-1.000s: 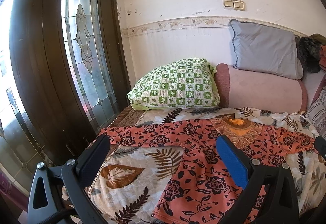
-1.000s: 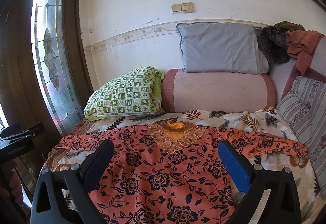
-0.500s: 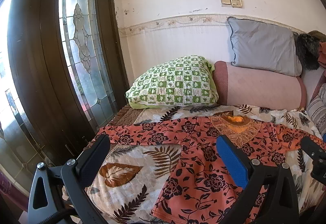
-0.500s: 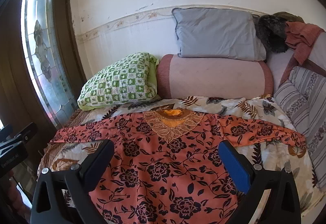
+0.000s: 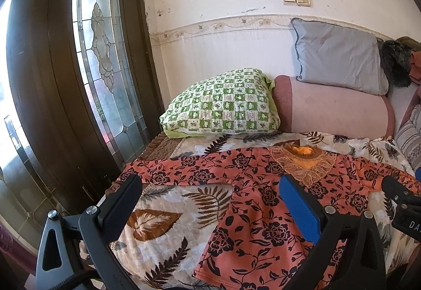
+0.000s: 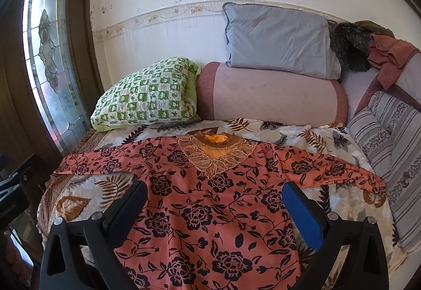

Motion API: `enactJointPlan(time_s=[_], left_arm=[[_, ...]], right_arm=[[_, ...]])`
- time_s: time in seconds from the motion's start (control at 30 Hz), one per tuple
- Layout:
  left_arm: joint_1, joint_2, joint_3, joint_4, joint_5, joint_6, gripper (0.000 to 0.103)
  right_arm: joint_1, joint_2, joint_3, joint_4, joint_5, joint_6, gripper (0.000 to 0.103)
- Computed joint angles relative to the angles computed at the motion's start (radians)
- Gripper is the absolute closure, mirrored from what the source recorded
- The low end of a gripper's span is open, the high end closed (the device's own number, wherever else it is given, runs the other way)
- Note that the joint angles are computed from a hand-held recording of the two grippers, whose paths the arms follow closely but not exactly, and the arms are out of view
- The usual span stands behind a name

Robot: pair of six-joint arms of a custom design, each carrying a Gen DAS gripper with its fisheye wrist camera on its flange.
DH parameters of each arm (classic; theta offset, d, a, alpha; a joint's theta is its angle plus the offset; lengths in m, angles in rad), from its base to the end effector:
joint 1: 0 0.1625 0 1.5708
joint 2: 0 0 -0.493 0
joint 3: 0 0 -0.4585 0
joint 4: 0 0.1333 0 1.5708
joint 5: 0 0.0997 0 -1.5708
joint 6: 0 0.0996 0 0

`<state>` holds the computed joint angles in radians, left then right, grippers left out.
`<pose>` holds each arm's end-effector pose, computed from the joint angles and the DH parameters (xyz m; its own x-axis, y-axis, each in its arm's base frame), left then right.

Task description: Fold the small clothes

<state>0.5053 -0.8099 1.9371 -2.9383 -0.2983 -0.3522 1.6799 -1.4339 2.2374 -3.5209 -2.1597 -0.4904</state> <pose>-0.4499 -0.5100 0.1007 -0.6136 -0.0242 -0.7893 0.6800 0.4920 -0.5436 0.1322 -0.4906 0.3776 -0.7567 0.1713 0.6309 -0.4548 0.5553 -0.6963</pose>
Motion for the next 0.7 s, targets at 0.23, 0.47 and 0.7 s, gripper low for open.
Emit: enactJointPlan(time_s=[0.23,0.47,0.7], left_arm=[[-0.002,0.003,-0.001,0.007,-0.001,-0.002,0.000],[-0.001,0.001,-0.001,0.015,-0.007,-0.005,0.000],[0.001,0.001,0.001,0.026,-0.006,-0.016,0.000]], right_arm=[[0.001,0.004,0.001,-0.009,-0.006,-0.011,0.000],[-0.001,0.001,0.004,-0.008,-0.010,-0.012,0.000],[-0.002,0.001,0.002,0.000,-0.012,-0.013,0.000]])
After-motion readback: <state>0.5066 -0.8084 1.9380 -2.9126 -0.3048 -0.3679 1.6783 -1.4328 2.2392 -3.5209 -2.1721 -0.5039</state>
